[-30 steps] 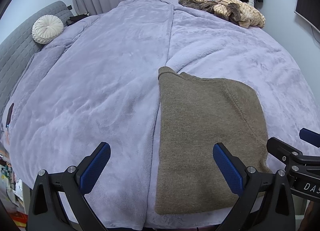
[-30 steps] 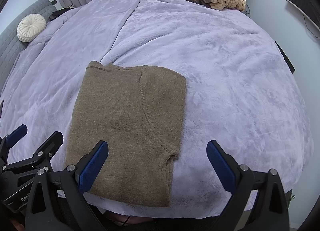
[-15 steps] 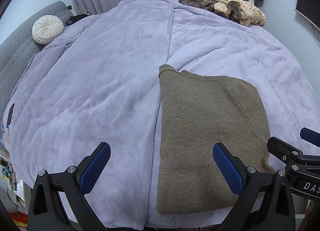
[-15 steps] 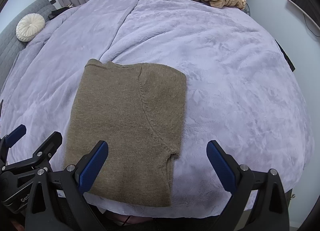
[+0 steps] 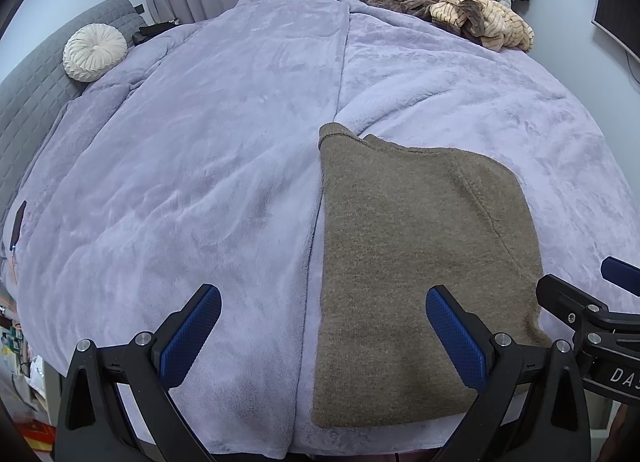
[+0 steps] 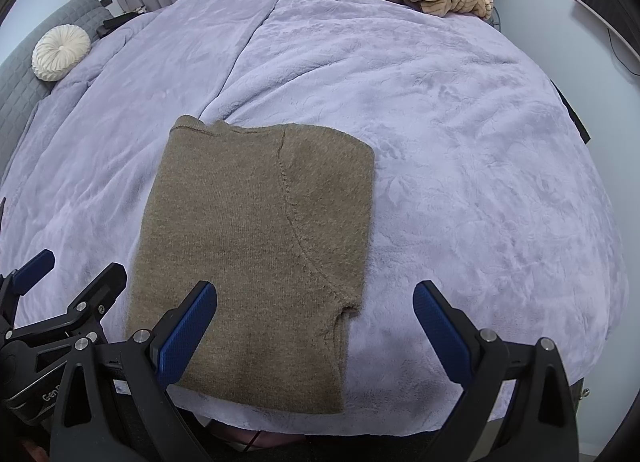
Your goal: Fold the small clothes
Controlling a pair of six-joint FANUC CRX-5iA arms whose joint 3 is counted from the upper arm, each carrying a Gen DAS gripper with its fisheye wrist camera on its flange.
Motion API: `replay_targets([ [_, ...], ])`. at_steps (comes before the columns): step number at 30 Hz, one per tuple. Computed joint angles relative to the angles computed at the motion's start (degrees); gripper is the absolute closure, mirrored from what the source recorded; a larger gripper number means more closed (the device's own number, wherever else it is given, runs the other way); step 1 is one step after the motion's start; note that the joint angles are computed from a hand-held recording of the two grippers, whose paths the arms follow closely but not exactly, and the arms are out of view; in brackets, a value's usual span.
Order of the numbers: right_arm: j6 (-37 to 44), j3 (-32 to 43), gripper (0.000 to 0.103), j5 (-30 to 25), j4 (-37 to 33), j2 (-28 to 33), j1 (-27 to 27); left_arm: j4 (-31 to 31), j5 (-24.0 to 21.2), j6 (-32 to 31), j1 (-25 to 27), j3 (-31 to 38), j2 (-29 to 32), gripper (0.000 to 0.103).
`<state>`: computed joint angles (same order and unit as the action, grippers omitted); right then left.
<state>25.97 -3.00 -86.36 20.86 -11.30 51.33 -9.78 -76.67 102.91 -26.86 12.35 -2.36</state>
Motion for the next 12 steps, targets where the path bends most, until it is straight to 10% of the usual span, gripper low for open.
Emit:
replay_targets([
  [12, -0.4, -0.6, 0.004, 0.2, -0.2, 0.1, -0.1, -0.4, 1.4, -1.2, -0.4, -0.2, -0.2, 0.0],
])
